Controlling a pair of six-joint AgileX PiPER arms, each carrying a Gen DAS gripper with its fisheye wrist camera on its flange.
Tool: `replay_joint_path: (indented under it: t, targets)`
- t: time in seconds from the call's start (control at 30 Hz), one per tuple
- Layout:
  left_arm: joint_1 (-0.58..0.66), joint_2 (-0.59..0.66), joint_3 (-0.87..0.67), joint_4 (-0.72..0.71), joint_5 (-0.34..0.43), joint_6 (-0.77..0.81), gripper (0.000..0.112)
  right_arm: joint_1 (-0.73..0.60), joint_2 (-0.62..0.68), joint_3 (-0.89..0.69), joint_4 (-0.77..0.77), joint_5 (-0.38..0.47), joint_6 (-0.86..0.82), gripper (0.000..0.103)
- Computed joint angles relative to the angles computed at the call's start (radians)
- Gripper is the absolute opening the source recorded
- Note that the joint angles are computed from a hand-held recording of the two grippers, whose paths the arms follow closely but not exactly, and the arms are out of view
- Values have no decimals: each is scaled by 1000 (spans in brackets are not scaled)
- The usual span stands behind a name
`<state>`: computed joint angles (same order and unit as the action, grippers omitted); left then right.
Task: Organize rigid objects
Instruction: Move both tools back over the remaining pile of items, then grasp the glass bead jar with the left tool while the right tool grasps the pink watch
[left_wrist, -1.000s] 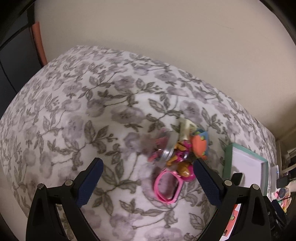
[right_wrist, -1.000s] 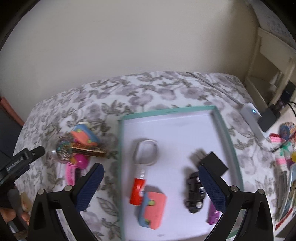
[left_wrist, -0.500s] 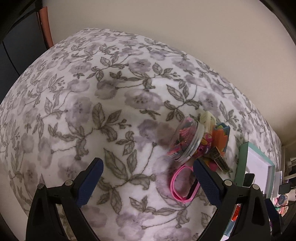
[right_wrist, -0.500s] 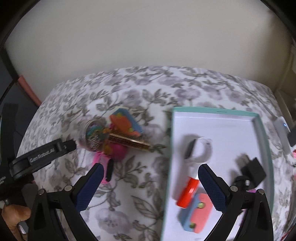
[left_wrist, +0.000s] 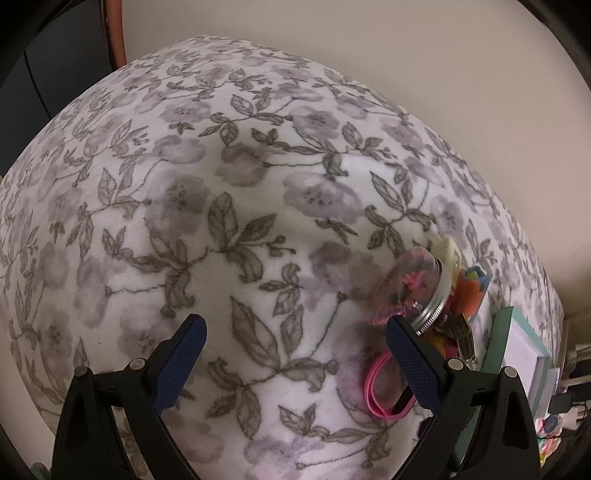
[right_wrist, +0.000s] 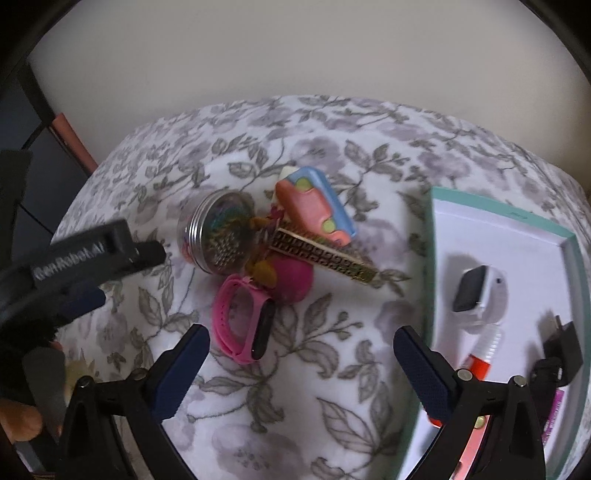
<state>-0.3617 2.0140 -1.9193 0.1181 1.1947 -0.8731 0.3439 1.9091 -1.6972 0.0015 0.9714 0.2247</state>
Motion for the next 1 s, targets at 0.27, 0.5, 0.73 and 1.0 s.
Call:
replay_joint_path:
  t: [0.27,0.5,0.73,1.0]
  targets:
    - [28,-2,19,-44,-37,8,98,29,51,0,-18,-27,4,87]
    - [28,-8,27,-78,-112,38,98,24,75,2,-33,-39,23,74]
    - [14,2,36,-130,-214,88,97,14,76,3,-26,-37,19,65]
    - [-20,23,27,-104,-269,115,90,6,75,-5,1,-26,4,46]
